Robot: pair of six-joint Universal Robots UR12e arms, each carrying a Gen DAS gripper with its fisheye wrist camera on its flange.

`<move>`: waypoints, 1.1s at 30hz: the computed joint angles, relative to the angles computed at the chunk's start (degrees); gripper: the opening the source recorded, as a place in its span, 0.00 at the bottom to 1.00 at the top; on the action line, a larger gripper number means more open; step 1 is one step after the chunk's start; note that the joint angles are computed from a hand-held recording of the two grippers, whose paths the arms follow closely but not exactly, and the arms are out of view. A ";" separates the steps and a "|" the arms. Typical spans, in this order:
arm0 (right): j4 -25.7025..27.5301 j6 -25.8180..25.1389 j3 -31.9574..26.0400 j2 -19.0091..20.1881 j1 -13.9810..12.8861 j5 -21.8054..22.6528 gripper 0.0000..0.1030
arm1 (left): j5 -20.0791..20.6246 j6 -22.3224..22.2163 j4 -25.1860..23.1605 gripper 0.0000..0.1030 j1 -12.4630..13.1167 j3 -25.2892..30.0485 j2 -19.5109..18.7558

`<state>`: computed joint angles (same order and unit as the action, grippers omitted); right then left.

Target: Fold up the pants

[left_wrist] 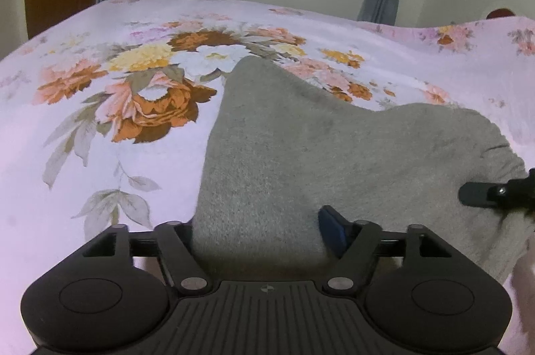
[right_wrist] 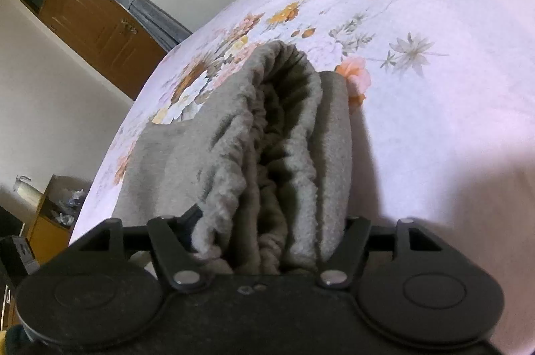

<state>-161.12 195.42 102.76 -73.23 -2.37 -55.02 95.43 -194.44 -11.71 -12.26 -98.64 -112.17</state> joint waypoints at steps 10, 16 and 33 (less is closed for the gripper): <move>-4.62 -1.05 2.31 -5.24 1.61 -10.39 0.84 | 5.47 0.74 -2.31 0.72 -0.97 -1.13 3.87; -9.09 -8.62 3.17 -7.67 4.66 -16.21 0.74 | 3.34 1.50 -2.74 0.72 -2.07 -1.95 6.07; -6.43 -20.55 5.06 -5.61 10.60 -31.14 0.54 | 6.26 0.96 -4.98 0.81 -4.38 -2.54 4.31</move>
